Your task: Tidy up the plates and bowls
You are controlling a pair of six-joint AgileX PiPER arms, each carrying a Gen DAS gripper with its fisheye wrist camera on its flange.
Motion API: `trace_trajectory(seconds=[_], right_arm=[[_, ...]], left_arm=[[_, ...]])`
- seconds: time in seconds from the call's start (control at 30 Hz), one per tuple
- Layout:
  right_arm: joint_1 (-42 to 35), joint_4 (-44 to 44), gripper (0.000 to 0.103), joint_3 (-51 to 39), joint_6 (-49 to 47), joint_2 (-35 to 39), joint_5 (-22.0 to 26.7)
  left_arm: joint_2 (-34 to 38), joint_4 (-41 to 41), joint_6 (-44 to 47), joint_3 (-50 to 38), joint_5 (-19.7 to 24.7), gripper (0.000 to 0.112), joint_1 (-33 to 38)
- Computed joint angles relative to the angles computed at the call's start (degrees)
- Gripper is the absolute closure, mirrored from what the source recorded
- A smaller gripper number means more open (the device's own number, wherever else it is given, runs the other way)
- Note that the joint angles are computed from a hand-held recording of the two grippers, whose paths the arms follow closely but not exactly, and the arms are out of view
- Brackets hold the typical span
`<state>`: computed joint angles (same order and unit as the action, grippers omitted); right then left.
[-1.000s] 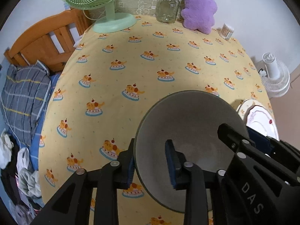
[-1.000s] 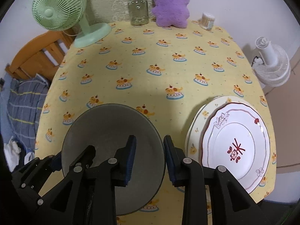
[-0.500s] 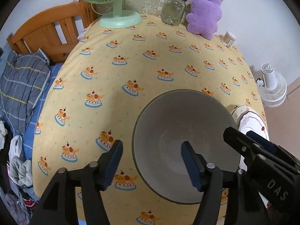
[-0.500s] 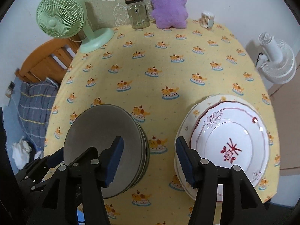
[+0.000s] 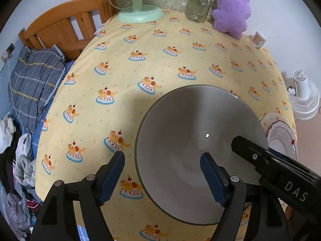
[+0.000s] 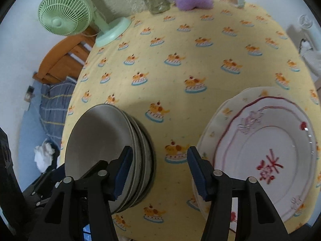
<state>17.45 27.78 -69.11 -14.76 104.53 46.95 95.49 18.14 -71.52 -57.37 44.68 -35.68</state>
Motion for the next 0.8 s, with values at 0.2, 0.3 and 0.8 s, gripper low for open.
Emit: trace_trajectory(seconds=[0.2, 0.3, 0.8], right_arm=[[0.25, 0.95, 0.059, -0.9, -0.09, 1.89, 0.47], [1.54, 0.05, 0.068, -1.5, 0.98, 2.67, 0.1], [9.89, -15.91, 0.067, -2.08, 22.78, 2.33, -2.9]], left_arm=[[0.73, -0.1, 1.56, 0.14, -0.27, 0.033, 0.68], [0.85, 1.03, 3.02, 0.52, -0.97, 0.033, 0.65], [-0.79, -25.09, 43.52, 9.26, -19.57, 0.035, 12.32]])
